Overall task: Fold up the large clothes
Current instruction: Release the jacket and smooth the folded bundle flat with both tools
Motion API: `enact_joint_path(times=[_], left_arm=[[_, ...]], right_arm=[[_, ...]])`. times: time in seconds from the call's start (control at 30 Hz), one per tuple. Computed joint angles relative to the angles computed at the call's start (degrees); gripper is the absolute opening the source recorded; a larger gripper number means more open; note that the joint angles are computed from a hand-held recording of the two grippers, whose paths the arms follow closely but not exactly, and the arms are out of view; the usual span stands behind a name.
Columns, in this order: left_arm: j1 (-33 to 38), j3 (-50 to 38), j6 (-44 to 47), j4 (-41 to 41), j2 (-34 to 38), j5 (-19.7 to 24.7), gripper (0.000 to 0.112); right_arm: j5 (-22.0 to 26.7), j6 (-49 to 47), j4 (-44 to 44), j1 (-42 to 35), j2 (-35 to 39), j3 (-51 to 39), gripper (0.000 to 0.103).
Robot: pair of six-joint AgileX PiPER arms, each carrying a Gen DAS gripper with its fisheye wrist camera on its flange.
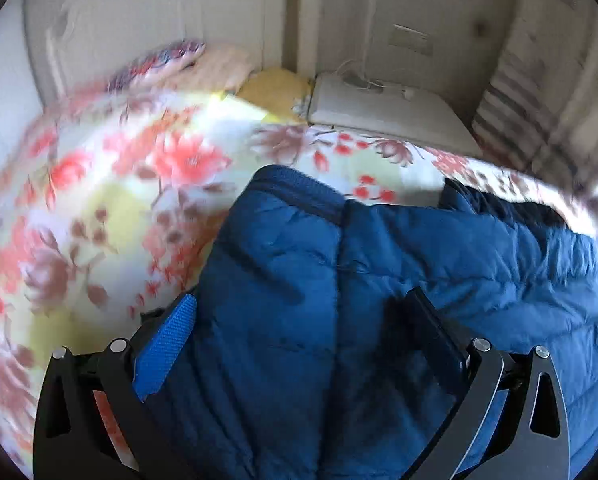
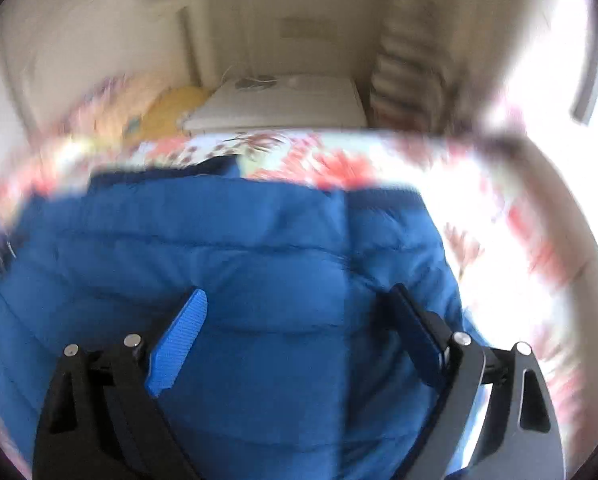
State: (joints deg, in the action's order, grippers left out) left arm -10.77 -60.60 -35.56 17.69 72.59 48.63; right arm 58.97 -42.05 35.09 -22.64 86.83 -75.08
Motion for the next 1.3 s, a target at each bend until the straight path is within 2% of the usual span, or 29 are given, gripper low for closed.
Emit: enact_joint_path(times=[0.17, 0.4, 0.53, 0.63, 0.73, 0.83, 0.93, 0.97, 1.03, 1.1, 1.13, 1.23, 1.3], left_arm=[[-5.55, -0.56, -7.73, 8.74, 1.63, 2.91, 0.099], [-4.27, -0.29, -6.34, 6.73, 1.21, 1.75, 0.099], [-5.22, -1.88, -4.90, 7.32, 1.41, 3.67, 0.099], [-7.12, -5.31, -3.09, 8.88, 1.17, 5.29, 0.099], [-9.99, -11.45, -3.14, 10.10, 4.01, 6.79, 0.099], [-13.19, -18.28, -1.84, 10.67, 11.18, 9.13, 0.099], [-15.99, -19.31, -2.31, 13.93, 18.53, 10.26, 0.099], [-15.30, -18.72, -2.13, 12.57, 19.17, 9.10, 0.099], [-14.11, -17.42, -2.48, 11.19, 17.83, 7.36, 0.099], [-13.20, -15.95, -2.24, 10.22, 15.62, 6.66, 0.099], [-13.67, -14.42, -3.56, 11.89, 13.45, 7.02, 0.099], [-16.20, -7.38, -6.53, 16.28, 3.75, 8.09, 0.099], [-16.85, -2.11, -6.57, 15.41, -3.20, 8.73, 0.099]], right_arm=[[-2.26, -0.87, -0.27, 1.18, -0.84, 1.96, 0.092], [0.21, -2.69, 4.51, -0.87, 0.35, 1.61, 0.092], [-2.05, 0.89, -0.13, 1.91, -1.16, 1.72, 0.091], [-8.28, 6.61, -9.70, 7.98, -6.33, 2.38, 0.089], [-8.41, 8.31, -11.80, 13.55, -7.86, -0.22, 0.089], [-7.23, 14.00, -19.12, 23.78, -4.75, -5.81, 0.089], [-6.95, 22.05, -30.71, 33.73, 1.28, -9.86, 0.088], [-6.75, 23.95, -33.46, 35.27, 3.44, -10.23, 0.088], [-7.60, 24.01, -32.10, 34.41, 5.33, -9.07, 0.090], [-8.27, 21.17, -25.73, 30.66, 4.57, -8.07, 0.091], [-8.65, 20.74, -23.92, 29.45, 3.65, -7.33, 0.087], [-10.32, 18.74, -21.15, 23.28, -2.82, -3.20, 0.087], [-6.73, 10.16, -13.56, 15.73, -6.21, -1.58, 0.087]])
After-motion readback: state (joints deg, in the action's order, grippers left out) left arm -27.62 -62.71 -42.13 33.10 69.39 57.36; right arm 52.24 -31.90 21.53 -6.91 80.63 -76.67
